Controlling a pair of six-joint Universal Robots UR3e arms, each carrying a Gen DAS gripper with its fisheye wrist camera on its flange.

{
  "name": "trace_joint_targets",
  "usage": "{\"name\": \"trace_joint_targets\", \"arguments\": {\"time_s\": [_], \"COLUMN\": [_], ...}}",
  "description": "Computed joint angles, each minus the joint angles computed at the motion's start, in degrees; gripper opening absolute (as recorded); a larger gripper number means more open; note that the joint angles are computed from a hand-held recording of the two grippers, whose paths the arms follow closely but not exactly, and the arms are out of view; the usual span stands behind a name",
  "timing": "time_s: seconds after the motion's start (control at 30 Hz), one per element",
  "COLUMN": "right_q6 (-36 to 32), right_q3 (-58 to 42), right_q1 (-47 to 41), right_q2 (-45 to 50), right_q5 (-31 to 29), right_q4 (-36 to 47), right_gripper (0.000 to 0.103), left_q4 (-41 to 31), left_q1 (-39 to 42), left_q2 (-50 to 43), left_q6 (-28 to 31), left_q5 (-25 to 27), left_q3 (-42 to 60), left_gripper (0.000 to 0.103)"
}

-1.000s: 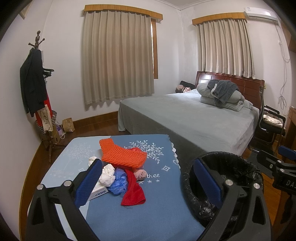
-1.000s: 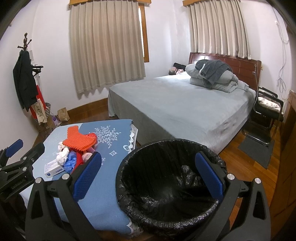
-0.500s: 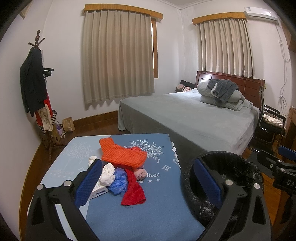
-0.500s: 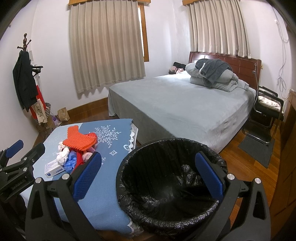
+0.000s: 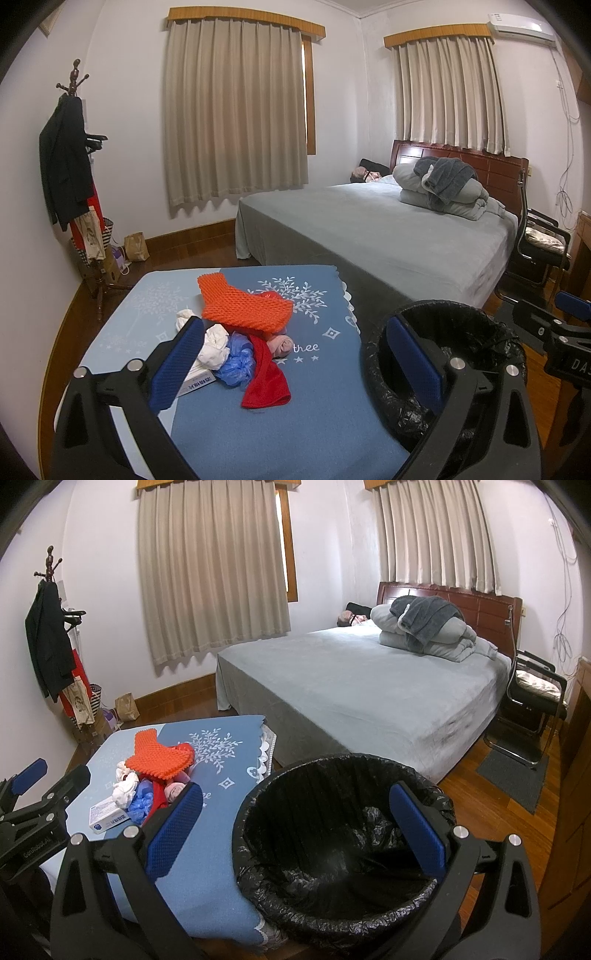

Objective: Collect trash

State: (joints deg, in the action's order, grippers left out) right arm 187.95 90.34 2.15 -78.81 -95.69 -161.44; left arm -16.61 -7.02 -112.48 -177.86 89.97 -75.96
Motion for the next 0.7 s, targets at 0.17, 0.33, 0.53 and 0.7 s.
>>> {"name": "trace_joint_targets", "arguments": {"time_s": [0.17,0.33,0.53,0.7], "right_q6": [0.14,0.16,-0.19,0.47], "right_q3": [-0.31,-0.38,2.48,0.86], "right_q1": [0.04,0.01,-0.56,0.77], "right_q2": [0.19,0.30,0.52,1.84], "right_q5": [-0.04,0.01,0.66,-0.50], "right_q4": [0.24,0.20,-2.73,-2.23], "right_gripper": [0.098,0.098,0.098,0.098], "left_q4": [-0.22,-0.25,-0.12,0.14], "left_q1": [0.02,0.01,0.41,0.93], "left_q2": [-0.01,-0.05,0.20,0.54], "left_q6": [-0.04,-0.04,0.06,0.20], "left_q5": [-0.07,-0.07,-0.42,-0.93], "left_q3": [0.11,0.16,-0.29,-0.92], "left_gripper": [0.097,0.097,0.097,0.097]}}
